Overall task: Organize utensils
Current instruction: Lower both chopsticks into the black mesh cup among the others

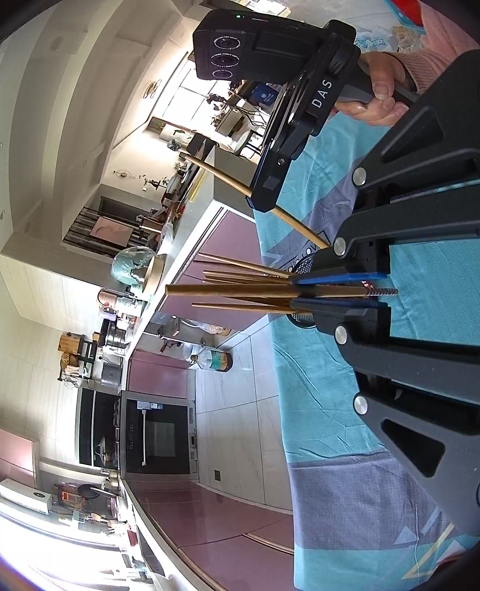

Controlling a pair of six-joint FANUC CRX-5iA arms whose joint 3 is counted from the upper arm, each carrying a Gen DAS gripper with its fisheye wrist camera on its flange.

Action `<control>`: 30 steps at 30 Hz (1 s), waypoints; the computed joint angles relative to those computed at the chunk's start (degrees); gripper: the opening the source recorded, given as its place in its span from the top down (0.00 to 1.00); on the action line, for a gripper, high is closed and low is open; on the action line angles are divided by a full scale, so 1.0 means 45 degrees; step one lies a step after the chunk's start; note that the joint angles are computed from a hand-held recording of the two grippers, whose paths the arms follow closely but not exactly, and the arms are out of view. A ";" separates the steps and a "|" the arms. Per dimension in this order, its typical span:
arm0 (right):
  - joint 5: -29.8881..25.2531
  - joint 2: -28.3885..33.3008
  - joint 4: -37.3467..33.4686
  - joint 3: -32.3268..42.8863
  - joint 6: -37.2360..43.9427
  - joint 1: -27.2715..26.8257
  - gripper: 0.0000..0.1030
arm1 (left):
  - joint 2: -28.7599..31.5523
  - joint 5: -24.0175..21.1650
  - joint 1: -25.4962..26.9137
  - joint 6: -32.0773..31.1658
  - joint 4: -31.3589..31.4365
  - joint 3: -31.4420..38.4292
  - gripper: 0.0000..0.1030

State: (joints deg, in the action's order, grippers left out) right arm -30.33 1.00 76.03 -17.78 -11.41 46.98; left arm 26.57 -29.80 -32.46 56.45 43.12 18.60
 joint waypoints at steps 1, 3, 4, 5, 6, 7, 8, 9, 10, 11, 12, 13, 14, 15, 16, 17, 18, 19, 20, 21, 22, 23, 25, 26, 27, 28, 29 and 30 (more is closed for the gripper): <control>0.0000 0.0010 0.0009 0.0025 0.0019 -0.0002 0.95 | -0.0018 0.0006 -0.0002 -0.0025 0.0004 -0.0010 0.93; -0.0015 0.0006 0.0081 0.0025 0.0020 -0.0011 0.95 | -0.0069 0.0000 0.0008 -0.0123 0.0055 -0.0031 0.93; -0.0017 -0.0002 0.0103 0.0023 0.0013 -0.0007 0.95 | 0.0051 -0.0058 0.0027 -0.0083 0.0002 0.0173 0.93; -0.0007 -0.0009 0.0098 0.0038 0.0039 -0.0016 0.95 | 0.0047 -0.0045 0.0006 -0.0087 -0.0007 0.0188 0.93; 0.0008 -0.0013 0.0121 0.0044 0.0034 -0.0029 0.95 | 0.0020 -0.0026 -0.0001 -0.0103 -0.0014 0.0172 0.93; -0.0002 0.0030 0.0116 0.0110 0.0058 -0.0021 0.95 | 0.0088 -0.0050 -0.0023 -0.0006 -0.0121 0.0310 0.93; -0.0006 0.0031 0.0127 0.0127 0.0079 -0.0022 0.95 | 0.0103 -0.0076 -0.0025 0.0032 -0.0175 0.0381 0.93; -0.0015 0.0027 0.0151 0.0133 0.0086 -0.0020 0.95 | 0.0096 -0.0068 -0.0020 -0.0013 -0.0154 0.0381 0.93; 0.0027 0.0023 0.0174 0.0135 0.0093 -0.0047 0.95 | 0.0043 -0.0031 -0.0030 -0.0101 -0.0099 0.0308 0.93; 0.0065 0.0019 0.0159 0.0146 0.0134 -0.0065 0.95 | 0.0123 -0.0118 -0.0014 -0.0047 -0.0152 0.0482 0.93; 0.0067 0.0029 0.0149 0.0169 0.0173 -0.0071 0.95 | 0.0203 -0.0191 0.0000 -0.0024 -0.0173 0.0629 0.93; 0.0057 0.0040 0.0176 0.0186 0.0192 -0.0073 0.95 | 0.0183 -0.0183 -0.0009 -0.0044 -0.0183 0.0623 0.93; 0.0060 0.0053 0.0188 0.0215 0.0226 -0.0074 0.95 | 0.0192 -0.0184 0.0008 -0.0100 -0.0165 0.0644 0.93; 0.0065 0.0050 0.0243 0.0209 0.0201 -0.0076 0.95 | 0.0193 -0.0192 0.0010 -0.0117 -0.0178 0.0682 0.93; 0.0070 0.0056 0.0268 0.0233 0.0205 -0.0084 0.95 | 0.0198 -0.0146 -0.0003 -0.0200 -0.0125 0.0669 0.93; 0.0087 0.0059 0.0291 0.0250 0.0208 -0.0099 0.95 | 0.0196 -0.0098 -0.0017 -0.0270 -0.0085 0.0654 0.93; 0.0094 0.0068 0.0302 0.0275 0.0221 -0.0110 0.95 | 0.0219 -0.0068 -0.0023 -0.0328 -0.0054 0.0675 0.93; 0.0108 0.0084 0.0331 0.0300 0.0208 -0.0129 0.95 | 0.0188 -0.0022 -0.0035 -0.0380 -0.0040 0.0644 0.93; 0.0134 0.0080 0.0361 0.0310 0.0196 -0.0146 0.95 | 0.0161 0.0010 -0.0044 -0.0406 -0.0043 0.0628 0.93; 0.0170 0.0064 0.0434 0.0293 0.0144 -0.0174 0.95 | 0.0126 0.0053 -0.0053 -0.0459 -0.0019 0.0592 0.93; 0.0188 0.0055 0.0498 0.0296 0.0112 -0.0196 0.95 | 0.0064 0.0131 -0.0082 -0.0527 0.0018 0.0498 0.93; 0.0198 0.0034 0.0559 0.0279 0.0078 -0.0213 0.95 | 0.0044 0.0171 -0.0094 -0.0563 0.0032 0.0476 0.93; 0.0228 0.0014 0.0673 0.0267 0.0009 -0.0260 0.95 | -0.0012 0.0253 -0.0112 -0.0686 0.0116 0.0380 0.93; 0.0287 -0.0021 0.0717 0.0226 -0.0029 -0.0306 0.95 | 0.0000 0.0251 -0.0124 -0.0682 0.0108 0.0418 0.93; 0.0315 -0.0021 0.0721 0.0238 -0.0026 -0.0325 0.95 | -0.0007 0.0267 -0.0138 -0.0720 0.0133 0.0414 0.93; 0.0305 0.0007 0.0738 0.0273 -0.0027 -0.0320 0.95 | -0.0033 0.0303 -0.0151 -0.0780 0.0173 0.0376 0.93; 0.0307 0.0007 0.0751 0.0281 -0.0015 -0.0330 0.95 | -0.0025 0.0306 -0.0147 -0.0834 0.0215 0.0390 0.93; 0.0323 -0.0007 0.0802 0.0262 -0.0047 -0.0339 0.95 | -0.0042 0.0339 -0.0160 -0.0888 0.0251 0.0376 0.93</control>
State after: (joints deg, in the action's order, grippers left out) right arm -28.87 0.97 79.64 -16.60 -11.62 45.45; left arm 26.39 -28.28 -33.18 52.46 44.25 20.29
